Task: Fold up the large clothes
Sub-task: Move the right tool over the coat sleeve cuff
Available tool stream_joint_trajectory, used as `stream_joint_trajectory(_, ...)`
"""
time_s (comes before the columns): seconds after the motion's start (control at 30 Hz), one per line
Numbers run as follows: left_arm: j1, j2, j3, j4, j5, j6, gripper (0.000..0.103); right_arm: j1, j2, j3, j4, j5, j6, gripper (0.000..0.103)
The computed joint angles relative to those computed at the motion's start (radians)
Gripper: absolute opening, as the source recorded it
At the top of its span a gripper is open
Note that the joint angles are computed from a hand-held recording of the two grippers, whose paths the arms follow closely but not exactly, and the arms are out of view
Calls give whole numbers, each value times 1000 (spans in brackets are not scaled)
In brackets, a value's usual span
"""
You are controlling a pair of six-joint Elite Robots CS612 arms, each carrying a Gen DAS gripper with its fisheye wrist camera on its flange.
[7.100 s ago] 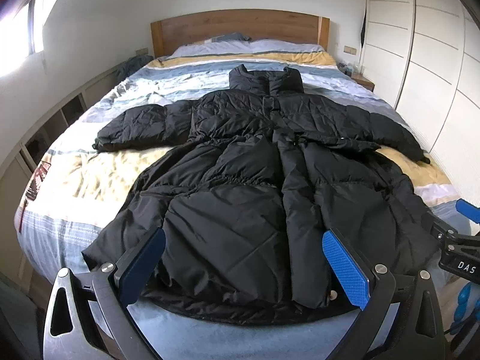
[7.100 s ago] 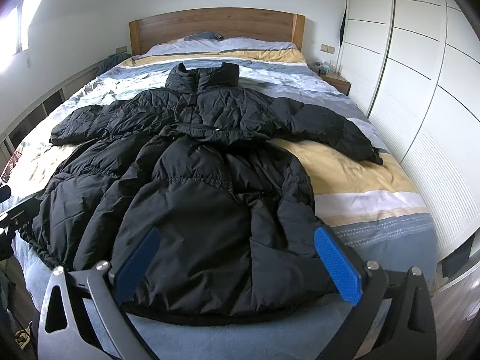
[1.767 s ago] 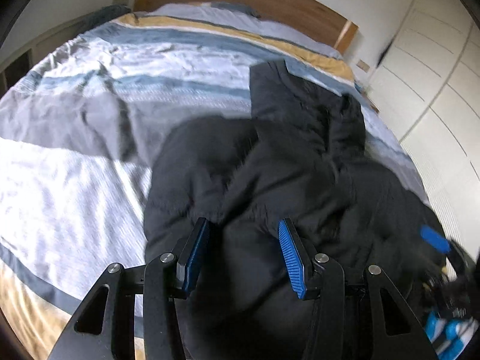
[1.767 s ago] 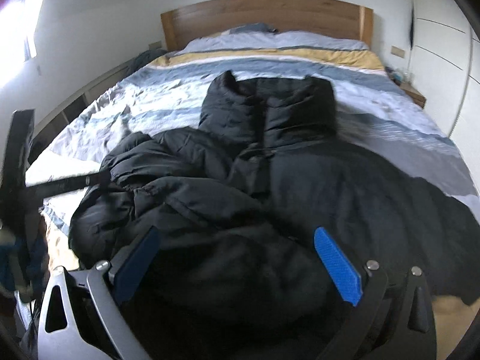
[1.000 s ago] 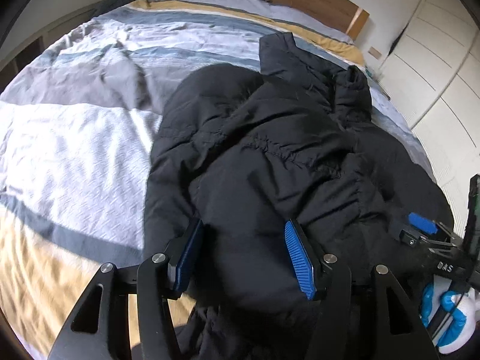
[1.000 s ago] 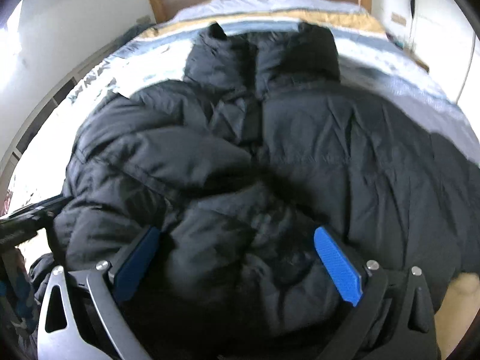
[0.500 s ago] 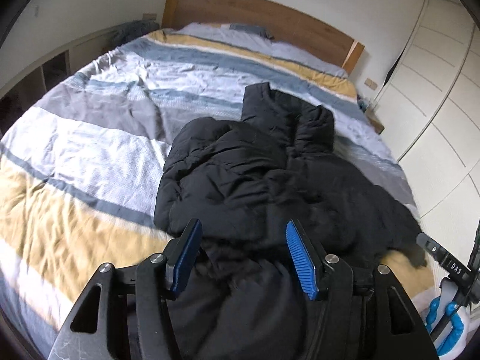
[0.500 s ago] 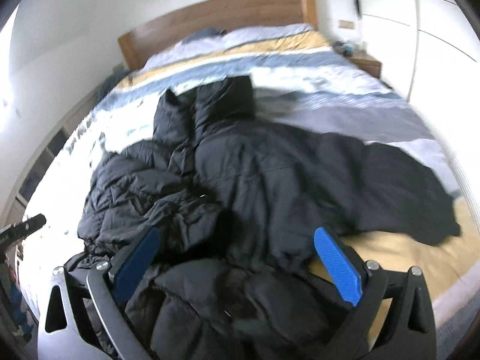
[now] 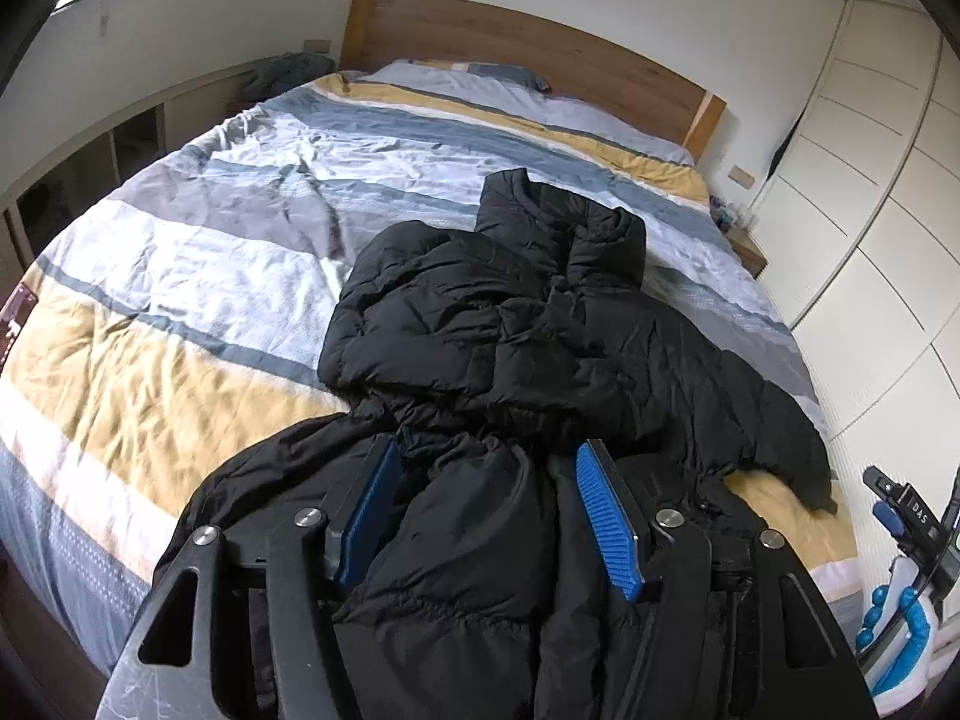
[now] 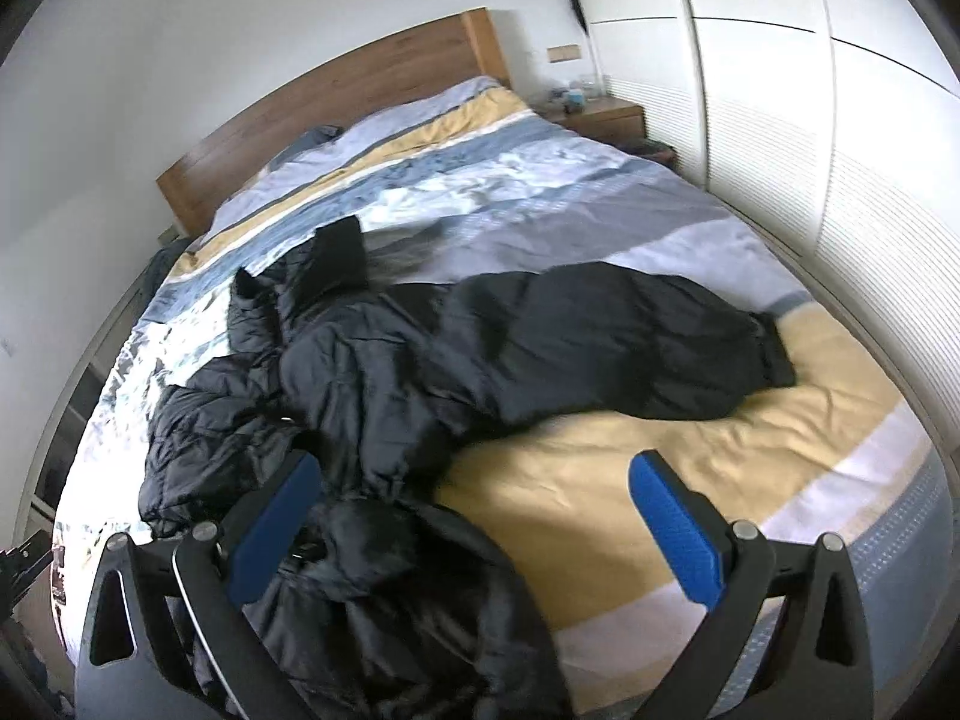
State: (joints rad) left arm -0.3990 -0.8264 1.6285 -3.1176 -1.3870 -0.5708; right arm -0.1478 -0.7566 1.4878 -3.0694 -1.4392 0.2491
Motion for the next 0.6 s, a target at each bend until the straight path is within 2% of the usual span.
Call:
stream_joint_trajectory(0.27,-14,0,10,21,27,-7,65,-44,12,20,2,-8,57,103)
stream_joint_trajectory(0.43,-21,5,4,36,59,2,78,-61,22,16,13,-16,71,103)
stream_joint_trajectory(0.6,-22,16,-7,46,81,7,85,-76,37,3,33,-17,93,103)
